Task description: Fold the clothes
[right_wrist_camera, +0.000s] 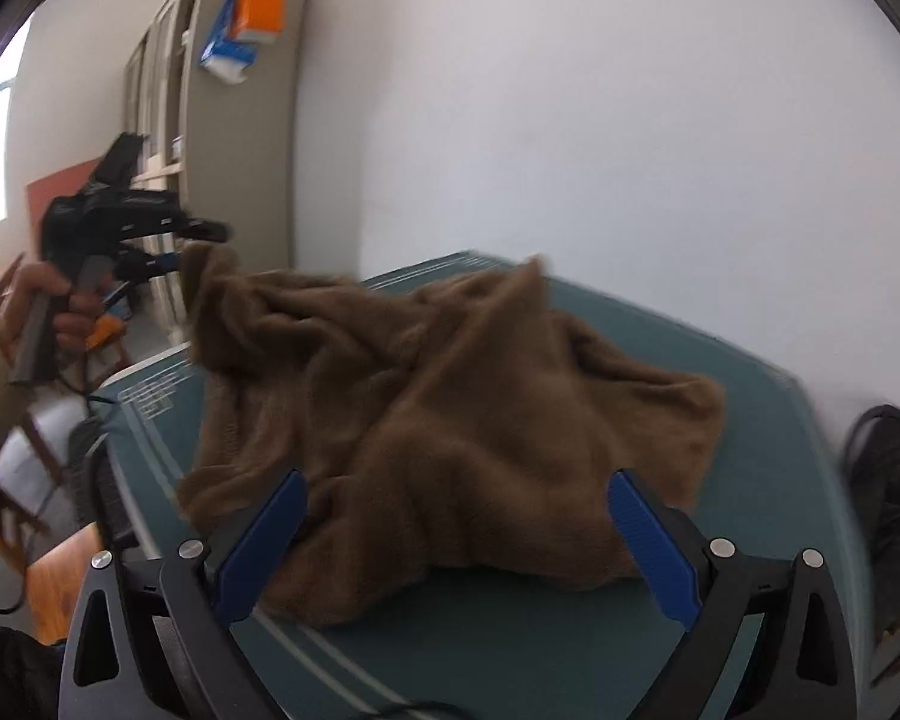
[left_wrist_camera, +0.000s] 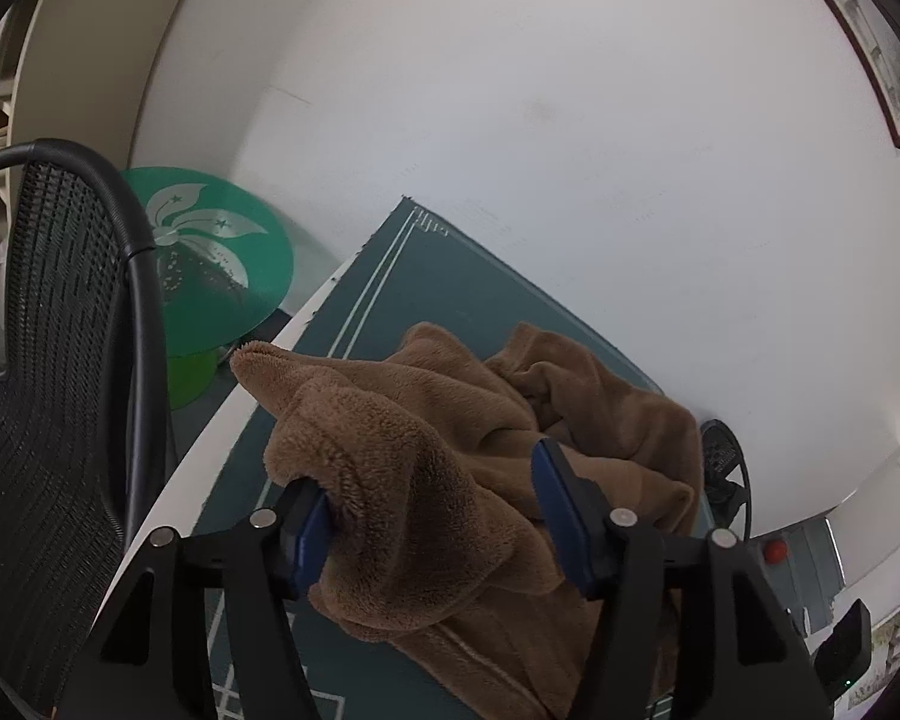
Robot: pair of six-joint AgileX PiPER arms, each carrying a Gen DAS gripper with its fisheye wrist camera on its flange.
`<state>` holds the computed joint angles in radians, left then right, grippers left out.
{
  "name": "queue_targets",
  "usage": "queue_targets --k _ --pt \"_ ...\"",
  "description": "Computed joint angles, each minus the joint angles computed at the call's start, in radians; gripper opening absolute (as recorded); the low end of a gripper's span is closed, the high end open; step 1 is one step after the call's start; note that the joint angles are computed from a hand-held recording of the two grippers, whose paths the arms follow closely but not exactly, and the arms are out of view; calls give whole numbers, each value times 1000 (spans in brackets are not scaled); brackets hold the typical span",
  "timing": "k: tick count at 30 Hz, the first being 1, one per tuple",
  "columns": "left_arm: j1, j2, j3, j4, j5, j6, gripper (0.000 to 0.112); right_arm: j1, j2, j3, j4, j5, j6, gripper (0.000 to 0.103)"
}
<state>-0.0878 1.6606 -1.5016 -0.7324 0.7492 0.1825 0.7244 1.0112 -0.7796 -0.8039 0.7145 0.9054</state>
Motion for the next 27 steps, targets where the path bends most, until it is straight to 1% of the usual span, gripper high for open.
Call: queue_targets --k 2,4,6,8,9,11,13,15,17,18,19,21,23,24,27 --pt "5 20 3 -7 1 4 74 24 79 -31 -26 15 65 102" --pt "13 37 4 -19 14 3 78 18 157 -63 -32 13 98 102" --pt "21 54 7 -25 33 5 79 3 233 -99 -38 15 120 102" --pt "27 70 11 -34 49 9 79 2 300 -125 -115 81 179 102" --pt "29 78 13 -40 55 13 79 8 334 -133 -170 135 221 102" --pt "40 96 27 -75 60 44 79 -19 347 -126 -239 228 268 102" --pt "48 115 35 -108 71 68 80 -99 316 -103 -253 258 279 102" --pt "42 141 22 -127 75 64 80 -199 277 -79 -264 268 279 102" --pt "31 170 2 -141 76 61 80 -317 231 -51 -269 254 268 102" --pt "24 185 -11 -144 76 59 80 -365 211 -40 -257 234 250 102" --pt "15 195 -24 -139 78 55 80 -421 185 -25 -235 198 219 102" --pt "-2 209 -49 -122 82 42 80 -481 132 6 -190 118 155 102" --pt "-20 218 -75 -89 79 13 80 -485 55 63 -172 27 99 102" --pt "-25 225 -90 -78 80 1 80 -468 18 89 -174 -3 80 102" --pt "-34 237 -116 -56 80 -34 80 -277 -74 145 -267 11 81 102"
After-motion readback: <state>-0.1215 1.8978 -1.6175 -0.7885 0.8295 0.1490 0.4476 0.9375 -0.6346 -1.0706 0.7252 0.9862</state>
